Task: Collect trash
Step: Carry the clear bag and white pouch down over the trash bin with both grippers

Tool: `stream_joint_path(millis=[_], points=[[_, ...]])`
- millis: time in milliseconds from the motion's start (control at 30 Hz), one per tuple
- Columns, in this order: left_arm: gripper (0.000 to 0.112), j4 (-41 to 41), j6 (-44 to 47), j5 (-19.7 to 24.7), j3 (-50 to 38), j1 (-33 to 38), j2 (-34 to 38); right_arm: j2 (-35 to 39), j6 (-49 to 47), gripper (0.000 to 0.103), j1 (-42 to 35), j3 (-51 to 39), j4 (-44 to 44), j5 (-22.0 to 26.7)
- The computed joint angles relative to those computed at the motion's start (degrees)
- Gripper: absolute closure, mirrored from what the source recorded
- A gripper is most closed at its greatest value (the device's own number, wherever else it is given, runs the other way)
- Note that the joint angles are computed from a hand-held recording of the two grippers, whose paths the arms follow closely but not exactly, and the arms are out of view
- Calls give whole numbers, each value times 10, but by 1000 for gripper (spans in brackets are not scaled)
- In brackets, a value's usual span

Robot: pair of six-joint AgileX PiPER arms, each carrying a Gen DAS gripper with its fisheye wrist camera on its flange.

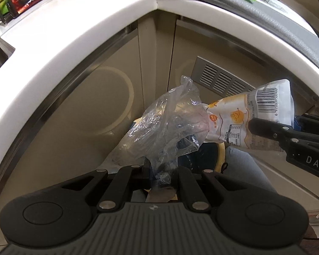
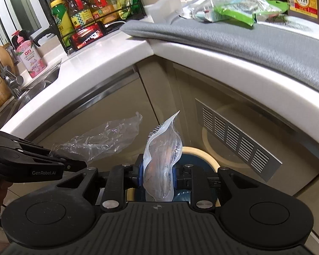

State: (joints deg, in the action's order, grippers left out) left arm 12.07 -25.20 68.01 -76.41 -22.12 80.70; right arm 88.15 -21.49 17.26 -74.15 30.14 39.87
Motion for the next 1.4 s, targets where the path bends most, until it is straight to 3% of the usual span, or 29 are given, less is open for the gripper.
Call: stream_joint_path(millis=[400, 1400], points=[[108, -16, 41, -7, -36, 24, 65, 57, 13, 77, -7, -37, -2, 18], [108, -109, 113, -33, -73, 92, 222, 194, 108, 77, 34, -144, -104, 34]])
